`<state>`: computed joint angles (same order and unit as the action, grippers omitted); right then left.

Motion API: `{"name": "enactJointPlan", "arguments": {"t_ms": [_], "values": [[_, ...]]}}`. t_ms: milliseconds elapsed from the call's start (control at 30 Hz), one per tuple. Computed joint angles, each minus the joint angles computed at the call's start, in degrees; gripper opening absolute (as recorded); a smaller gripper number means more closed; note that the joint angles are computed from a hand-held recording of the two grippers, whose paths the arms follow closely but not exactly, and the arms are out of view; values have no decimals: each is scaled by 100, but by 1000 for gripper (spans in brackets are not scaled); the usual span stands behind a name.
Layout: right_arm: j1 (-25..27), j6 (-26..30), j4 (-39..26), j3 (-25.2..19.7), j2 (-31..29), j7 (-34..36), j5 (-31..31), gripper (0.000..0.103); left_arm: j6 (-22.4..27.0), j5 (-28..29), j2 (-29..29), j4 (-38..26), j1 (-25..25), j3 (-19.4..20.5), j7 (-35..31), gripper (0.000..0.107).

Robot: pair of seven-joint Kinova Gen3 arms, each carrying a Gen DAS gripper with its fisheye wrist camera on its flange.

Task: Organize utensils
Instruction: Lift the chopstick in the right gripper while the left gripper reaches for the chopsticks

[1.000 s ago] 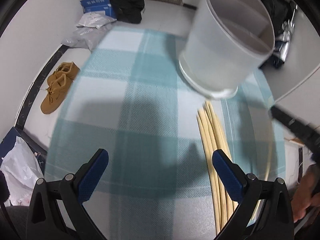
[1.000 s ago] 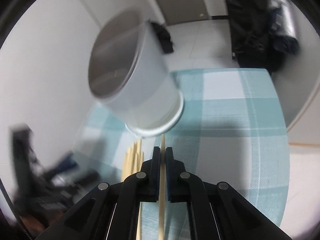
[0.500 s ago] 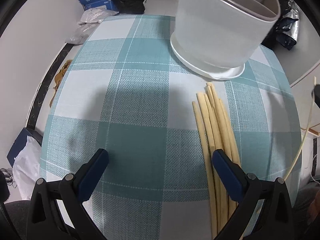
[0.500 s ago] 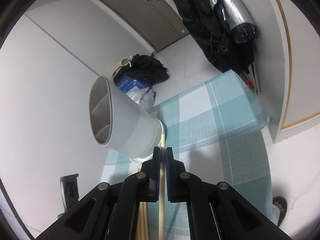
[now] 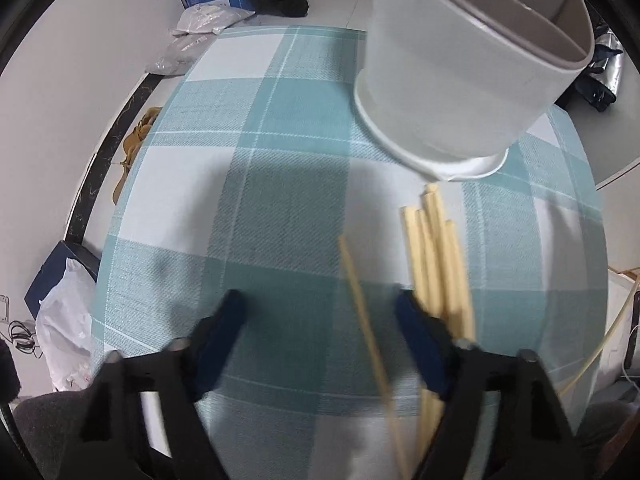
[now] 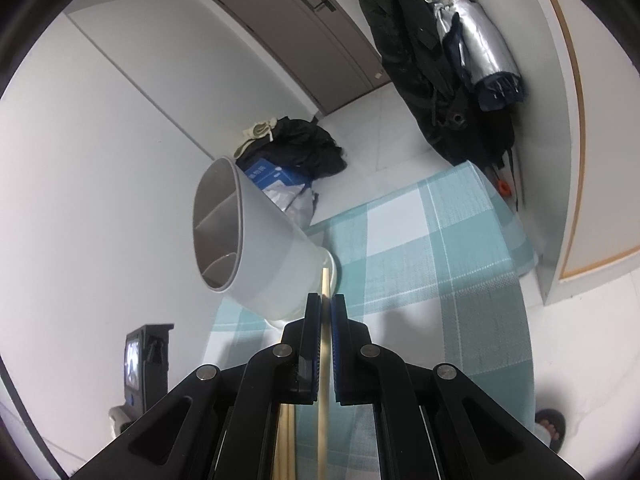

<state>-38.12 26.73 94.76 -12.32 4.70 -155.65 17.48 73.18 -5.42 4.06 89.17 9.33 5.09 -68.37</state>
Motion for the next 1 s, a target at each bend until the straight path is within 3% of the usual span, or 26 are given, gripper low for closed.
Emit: {"name": "enactJointPlan", "arguments": {"t_ms": [33, 100, 167, 367, 467, 600, 767, 833, 1000], "values": [[-25, 26, -10, -1, 2, -28, 55, 4, 2, 14, 15, -10, 10, 12, 1, 48], [-84, 77, -19, 1, -3, -123, 216, 4, 75, 5, 119, -147, 42, 32, 50, 19], [-122, 114, -29, -14, -3, -151, 314, 4, 131, 128, 205, -240, 6, 0, 36, 2], [-283, 236, -21, -56, -51, -483, 811, 4, -383, 554, -22, 94, -280, -158, -276, 1], [-126, 312, -8, -429, -80, -953, 1408, 4, -794, 817, -334, 368, -461, -234, -636, 1], [-819, 557, -47, -118, -135, -1575, 2340, 4, -1483, 1126, -953, 796, -553, -273, -1065, 1], [-992, 1006, -228, -441, -81, -1911, 3212, 4, -2249, 1935, -1716, 1349, -477, -572, -1946, 1], [-1129, 1242, -342, -495, -24, -1996, 3448, 4, -2604, 2027, -1997, 1513, -403, -467, -2130, 1], [-1435, 1695, -585, -544, 126, -2017, 3714, 4, -2749, 2281, -2118, 1586, -247, -644, -2524, 0]]}}
